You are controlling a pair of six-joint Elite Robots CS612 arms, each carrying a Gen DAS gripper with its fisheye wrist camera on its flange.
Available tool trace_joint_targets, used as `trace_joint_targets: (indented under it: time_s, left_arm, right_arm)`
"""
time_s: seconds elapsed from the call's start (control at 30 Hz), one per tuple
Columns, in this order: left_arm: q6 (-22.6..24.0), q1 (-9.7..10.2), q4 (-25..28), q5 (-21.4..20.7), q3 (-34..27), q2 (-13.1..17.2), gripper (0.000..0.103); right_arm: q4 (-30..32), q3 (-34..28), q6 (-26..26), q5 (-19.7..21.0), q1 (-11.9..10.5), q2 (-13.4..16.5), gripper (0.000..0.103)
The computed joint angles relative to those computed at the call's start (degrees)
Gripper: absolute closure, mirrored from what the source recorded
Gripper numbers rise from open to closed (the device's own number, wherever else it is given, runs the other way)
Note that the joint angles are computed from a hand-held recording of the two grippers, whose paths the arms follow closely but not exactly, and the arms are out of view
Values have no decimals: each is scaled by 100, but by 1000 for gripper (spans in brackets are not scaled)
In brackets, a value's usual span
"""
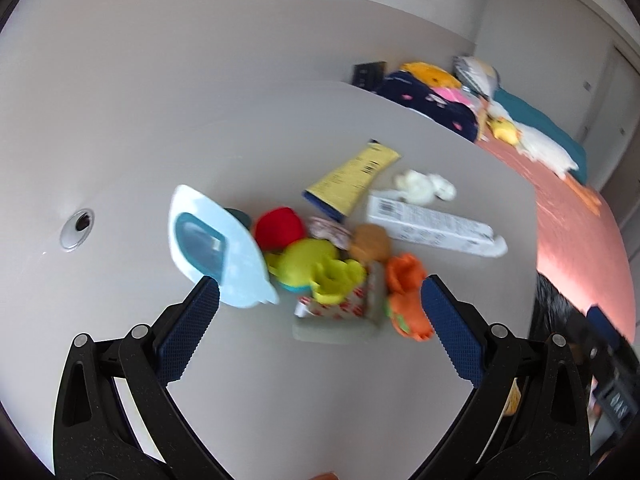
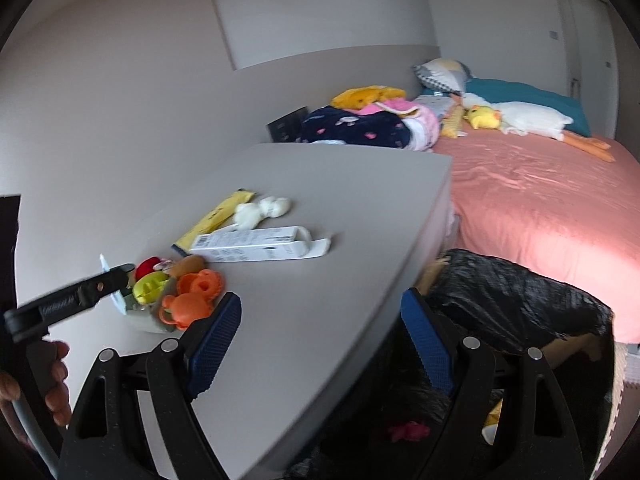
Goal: Collect trash
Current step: 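Move both tools back toward the toys on the desk, then grasp the orange toy with the right tool while the left tool grasps the blue container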
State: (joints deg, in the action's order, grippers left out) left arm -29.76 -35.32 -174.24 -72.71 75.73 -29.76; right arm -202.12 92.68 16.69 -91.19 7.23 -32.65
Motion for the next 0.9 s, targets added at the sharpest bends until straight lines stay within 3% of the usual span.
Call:
trace_joint_targets:
  time_s: [0.33, 0.9]
  left_arm:
    - [-736, 195, 594, 85, -308, 84, 6]
    - [-1928, 421, 2276, 210, -1218, 419, 6]
  right_arm:
    - [432, -483, -213, 461, 114, 195, 20]
    - [1686, -1520, -555, 1025, 294, 635, 21]
